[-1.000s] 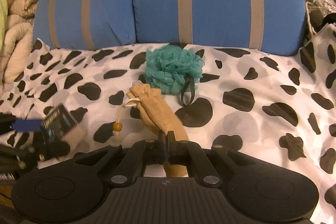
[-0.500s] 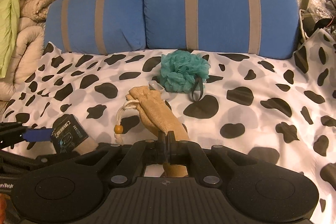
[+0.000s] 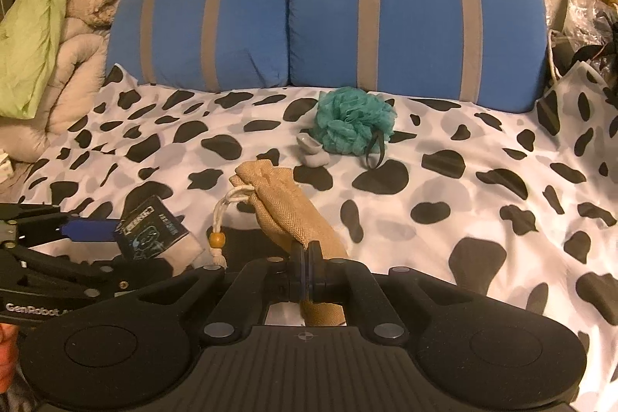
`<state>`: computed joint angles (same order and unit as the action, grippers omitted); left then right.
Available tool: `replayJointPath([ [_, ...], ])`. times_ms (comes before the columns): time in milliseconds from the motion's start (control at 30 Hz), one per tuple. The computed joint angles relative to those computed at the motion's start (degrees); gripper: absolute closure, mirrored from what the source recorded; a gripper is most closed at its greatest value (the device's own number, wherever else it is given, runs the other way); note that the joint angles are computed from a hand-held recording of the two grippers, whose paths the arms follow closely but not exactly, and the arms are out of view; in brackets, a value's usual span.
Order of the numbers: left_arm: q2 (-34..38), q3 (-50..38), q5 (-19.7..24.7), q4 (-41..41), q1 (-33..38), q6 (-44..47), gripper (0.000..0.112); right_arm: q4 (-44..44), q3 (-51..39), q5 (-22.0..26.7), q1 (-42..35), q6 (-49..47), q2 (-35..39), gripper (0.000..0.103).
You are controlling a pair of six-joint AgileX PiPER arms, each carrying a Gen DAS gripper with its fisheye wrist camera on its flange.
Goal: Organize soft objects
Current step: 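Lift box and pouch and carry both over the cardboard box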
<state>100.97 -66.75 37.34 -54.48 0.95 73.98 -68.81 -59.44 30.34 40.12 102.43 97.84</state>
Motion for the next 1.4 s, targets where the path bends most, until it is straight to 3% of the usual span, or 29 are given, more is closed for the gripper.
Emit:
replayJointPath([
  [467, -6.4, 8.1, 0.8, 1.7, 1.5, 1.0, 0.043, -0.9, 8.2, 4.2, 9.0, 7.5, -7.7, 0.099],
  [800, -8.2, 9.5, 3.0, 12.3, 1.7, -8.9, 0.043, 6.4, 11.7, 4.6, 14.8, 4.5, -10.9, 0.099],
  [1100, -7.5, 8.5, 6.0, 22.7, 0.5, -18.5, 0.043, 25.6, 8.7, 1.1, 13.8, -15.5, -7.8, 0.099],
  [1400, -4.9, 6.6, 8.9, 30.5, -1.3, -24.8, 0.043, 41.4, 4.8, 1.4, 11.7, -33.1, -3.2, 0.099],
])
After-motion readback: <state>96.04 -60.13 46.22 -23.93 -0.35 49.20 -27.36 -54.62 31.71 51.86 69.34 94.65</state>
